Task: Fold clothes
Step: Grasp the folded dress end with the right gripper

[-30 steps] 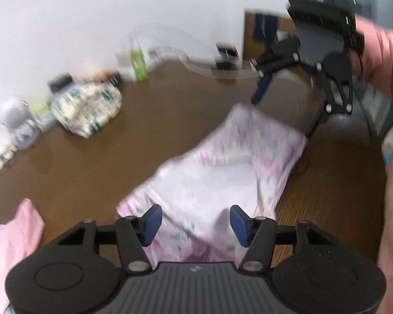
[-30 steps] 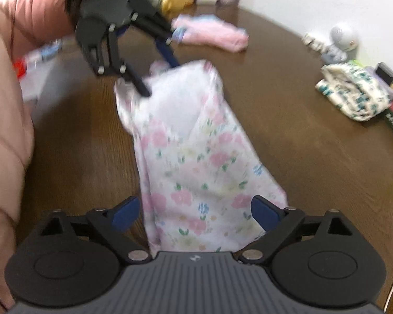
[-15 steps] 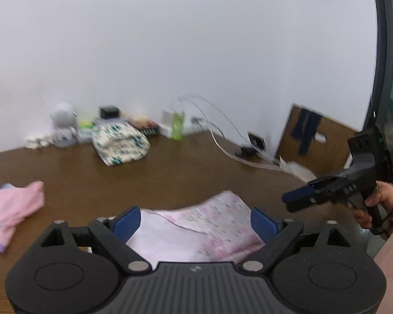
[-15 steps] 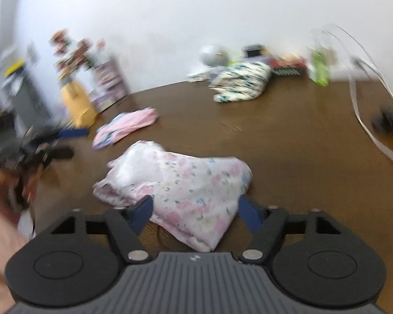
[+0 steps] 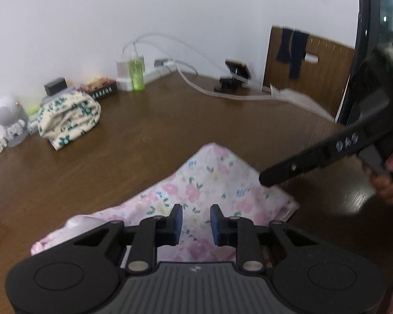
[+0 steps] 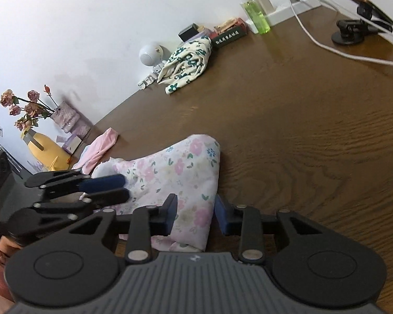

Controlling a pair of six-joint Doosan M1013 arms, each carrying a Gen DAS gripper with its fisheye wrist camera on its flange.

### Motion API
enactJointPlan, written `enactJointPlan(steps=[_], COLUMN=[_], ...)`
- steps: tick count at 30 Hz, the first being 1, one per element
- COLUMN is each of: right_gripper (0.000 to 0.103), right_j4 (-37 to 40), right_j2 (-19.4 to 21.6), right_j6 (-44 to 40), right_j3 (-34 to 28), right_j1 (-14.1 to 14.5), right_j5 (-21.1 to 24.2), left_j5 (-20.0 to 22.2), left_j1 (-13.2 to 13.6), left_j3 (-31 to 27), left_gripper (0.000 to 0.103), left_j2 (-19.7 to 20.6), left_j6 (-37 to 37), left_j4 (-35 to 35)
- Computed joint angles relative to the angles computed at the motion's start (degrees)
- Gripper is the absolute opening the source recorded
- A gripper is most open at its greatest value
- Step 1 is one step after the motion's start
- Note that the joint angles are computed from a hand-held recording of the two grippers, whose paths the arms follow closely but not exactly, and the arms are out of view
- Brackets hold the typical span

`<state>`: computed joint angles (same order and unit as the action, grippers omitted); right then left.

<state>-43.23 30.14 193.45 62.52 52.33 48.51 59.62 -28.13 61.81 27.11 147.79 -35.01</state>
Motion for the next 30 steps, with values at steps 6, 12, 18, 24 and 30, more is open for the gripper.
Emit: enactJointPlan(steps=[6,12,18,24,30], right_gripper=[0.031,0.02,0.013,0.004,0.002], right_j4=[-2.15,-6.04,-8.86,-6.6,-4.3], right_j2=[0.08,0.19,-0.51,-0.52,-2.04], right_j6=[3.75,11.08,18.38,17.42,9.92], right_j3=[0.77,1.93,4.05,4.0,3.3], right_j1=[-0.25,0.05,0.46,0.01,-0.21], right_j5=[-0.73,-1.94,-3.2,-4.67,0.34], left_j5=[0.69,0.93,1.2,2.08,3.14], left_j1=[0.45,1.17,1.35,1.32,1.78], left_j3=[0.13,0.43,0.27,-0.52,-2.97], left_gripper=[0.019,0.019,0.019,0.02,0.02], left_j2=[0.94,1.05,1.24,1.56,1.79], left_j6=[-0.25,-0.31,-0.17,-1.25,1.24], left_j4=[-0.54,-3.12,-3.97,-3.67,-6.52])
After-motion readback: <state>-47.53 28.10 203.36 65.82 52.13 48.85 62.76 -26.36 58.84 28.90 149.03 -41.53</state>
